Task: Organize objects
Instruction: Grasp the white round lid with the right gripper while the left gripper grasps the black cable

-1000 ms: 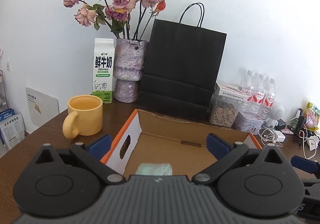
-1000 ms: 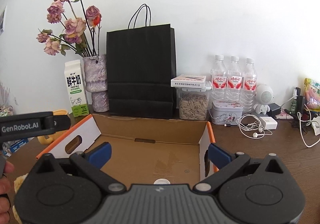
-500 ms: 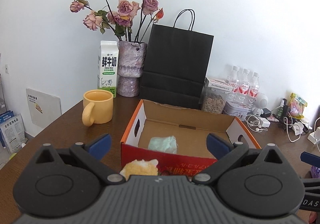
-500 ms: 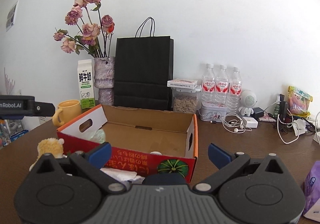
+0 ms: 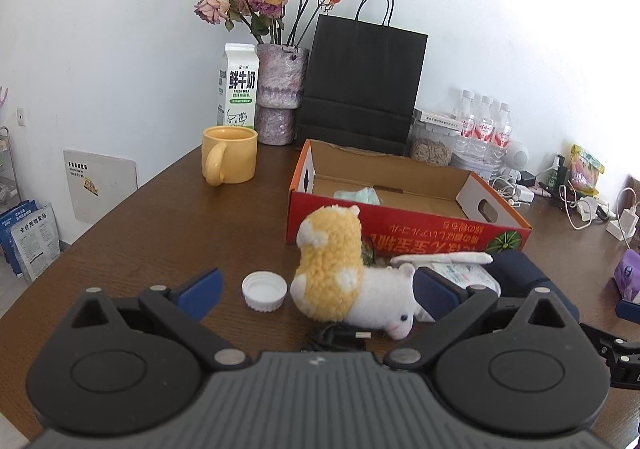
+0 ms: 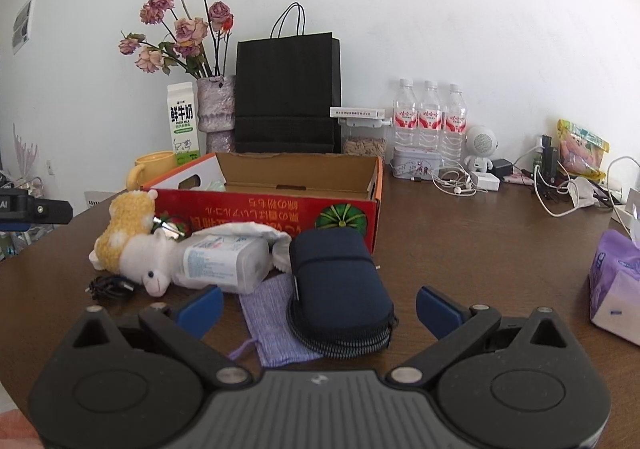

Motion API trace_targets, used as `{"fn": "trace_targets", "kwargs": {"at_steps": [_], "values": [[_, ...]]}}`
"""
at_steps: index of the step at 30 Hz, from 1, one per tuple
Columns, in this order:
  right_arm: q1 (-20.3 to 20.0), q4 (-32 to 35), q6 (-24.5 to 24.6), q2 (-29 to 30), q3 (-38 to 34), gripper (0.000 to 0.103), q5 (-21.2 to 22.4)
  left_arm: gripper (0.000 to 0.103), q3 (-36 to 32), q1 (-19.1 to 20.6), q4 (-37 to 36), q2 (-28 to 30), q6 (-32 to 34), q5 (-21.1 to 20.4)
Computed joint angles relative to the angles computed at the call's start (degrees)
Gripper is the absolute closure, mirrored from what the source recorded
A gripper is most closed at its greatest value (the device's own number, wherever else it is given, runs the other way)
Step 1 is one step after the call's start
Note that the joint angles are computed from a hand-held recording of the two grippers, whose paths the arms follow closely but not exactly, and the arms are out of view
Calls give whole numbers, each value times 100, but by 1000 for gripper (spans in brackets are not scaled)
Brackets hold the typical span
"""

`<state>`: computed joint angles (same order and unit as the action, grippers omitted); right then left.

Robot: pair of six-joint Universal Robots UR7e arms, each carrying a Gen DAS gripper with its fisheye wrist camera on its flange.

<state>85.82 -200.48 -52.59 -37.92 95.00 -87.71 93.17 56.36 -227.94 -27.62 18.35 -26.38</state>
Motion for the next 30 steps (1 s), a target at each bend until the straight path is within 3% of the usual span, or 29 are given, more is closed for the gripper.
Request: {"fn": "trace_targets", "kwargs": {"at_steps": [12,20,25,30], "values": [[-276,-14,-119,-197,540,0,-289,0,990,55,273,-240,-830,194],[-314,10,-139,-140,589,1,-371,0,1269,89,406,-317,-1259,214],[-316,-57,-265,-65,598,16,-320,0,1273,110,524,-319,-1363,187],[-355,-108,-382,-78,677,54,-49,0,1267,122,631,-309,-1443,165]]}}
